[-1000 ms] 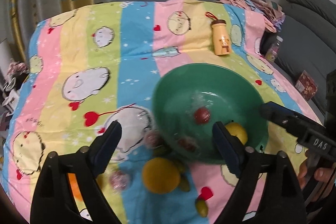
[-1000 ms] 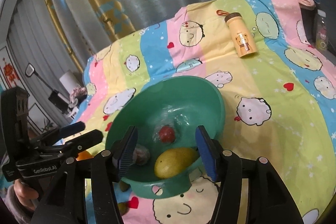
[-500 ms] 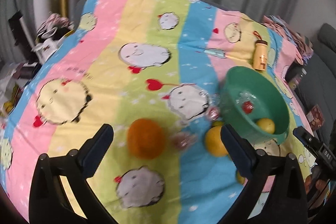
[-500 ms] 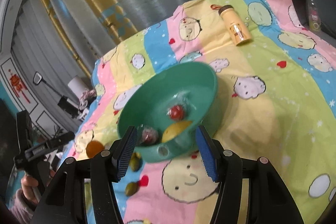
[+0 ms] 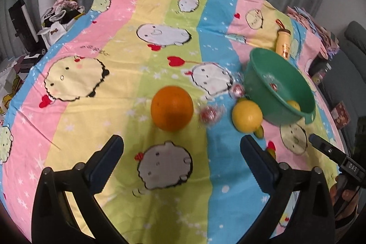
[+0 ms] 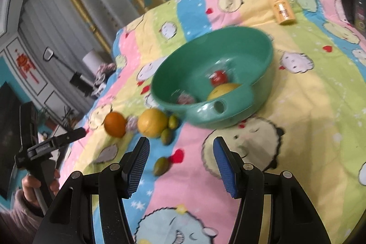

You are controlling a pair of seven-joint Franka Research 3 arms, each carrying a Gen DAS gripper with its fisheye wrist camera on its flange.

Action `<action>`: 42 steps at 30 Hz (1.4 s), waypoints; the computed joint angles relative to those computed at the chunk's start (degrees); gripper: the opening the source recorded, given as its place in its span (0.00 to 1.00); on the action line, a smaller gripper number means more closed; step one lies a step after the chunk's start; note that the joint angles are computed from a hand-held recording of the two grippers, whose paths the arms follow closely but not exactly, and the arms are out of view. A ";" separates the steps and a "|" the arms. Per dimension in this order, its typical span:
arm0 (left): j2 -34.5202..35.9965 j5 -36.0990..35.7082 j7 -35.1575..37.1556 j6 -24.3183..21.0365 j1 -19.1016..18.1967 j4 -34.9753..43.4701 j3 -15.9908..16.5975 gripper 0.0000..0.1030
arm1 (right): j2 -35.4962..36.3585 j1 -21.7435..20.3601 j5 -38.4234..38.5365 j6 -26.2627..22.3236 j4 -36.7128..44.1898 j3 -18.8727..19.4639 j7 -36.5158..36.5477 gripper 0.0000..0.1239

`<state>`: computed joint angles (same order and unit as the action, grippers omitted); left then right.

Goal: Organize fruits

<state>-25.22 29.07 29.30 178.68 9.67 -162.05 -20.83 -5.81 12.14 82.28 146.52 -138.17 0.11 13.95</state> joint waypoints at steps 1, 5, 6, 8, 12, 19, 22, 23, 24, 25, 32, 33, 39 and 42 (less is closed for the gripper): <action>0.11 -0.05 0.38 0.14 -0.63 -0.18 0.52 0.99 | 0.00 0.13 -0.78 -0.32 -0.10 0.17 0.60 0.47; 0.67 -0.97 2.23 1.46 -3.43 -1.30 2.57 0.98 | -0.30 0.92 -2.98 -0.49 -0.67 0.86 1.37 0.47; 0.81 -1.31 2.50 1.74 -3.66 -1.45 2.59 0.98 | -0.48 1.27 -3.62 0.19 -0.88 1.17 1.62 0.47; 1.37 -2.02 3.18 2.95 -4.11 -1.87 2.82 0.98 | -0.48 1.82 -4.70 0.93 -0.97 1.44 2.18 0.47; 2.19 -2.59 3.61 4.06 -1.29 -1.57 -0.68 0.91 | -0.59 2.56 -5.89 1.44 -1.12 1.54 3.04 0.47; 5.04 -3.43 6.21 6.48 -0.68 -0.68 -1.81 0.85 | 0.12 3.32 -7.76 2.39 -0.96 1.72 4.16 0.47; 7.74 -4.81 9.05 7.69 -6.11 0.22 3.35 0.79 | 0.88 3.76 -9.27 2.64 -0.68 2.19 4.51 0.47; 8.79 -5.55 9.98 8.43 -9.46 0.43 6.69 0.79 | 1.20 4.02 -10.23 3.43 -0.64 2.55 4.92 0.47; 9.41 -6.27 10.73 9.00 -12.05 0.50 9.26 0.78 | 1.57 4.38 -11.40 4.39 -0.63 2.98 5.29 0.47; 10.08 -6.95 11.32 9.58 -14.21 0.72 11.29 0.78 | 1.83 4.67 -11.92 4.94 -0.67 3.20 5.48 0.47; 11.02 -10.38 14.65 9.44 -16.07 1.23 11.82 0.78 | 5.01 5.76 -14.61 8.09 1.02 4.36 7.30 0.38; 11.18 -10.74 14.98 9.47 -16.15 1.31 11.89 0.78 | 5.40 5.92 -14.43 8.69 1.35 4.57 7.03 0.37; 11.88 -12.09 16.16 9.81 -20.84 1.50 16.43 0.78 | 7.56 6.83 -18.73 14.72 2.17 5.94 9.93 0.18; 12.84 -12.31 16.31 10.06 -25.99 2.22 21.25 0.78 | 7.14 6.25 -16.78 13.53 2.00 5.73 8.04 0.18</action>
<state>-12.37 16.76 45.61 188.74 -16.32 -159.83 0.42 1.32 18.38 65.51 160.05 -136.18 5.83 21.99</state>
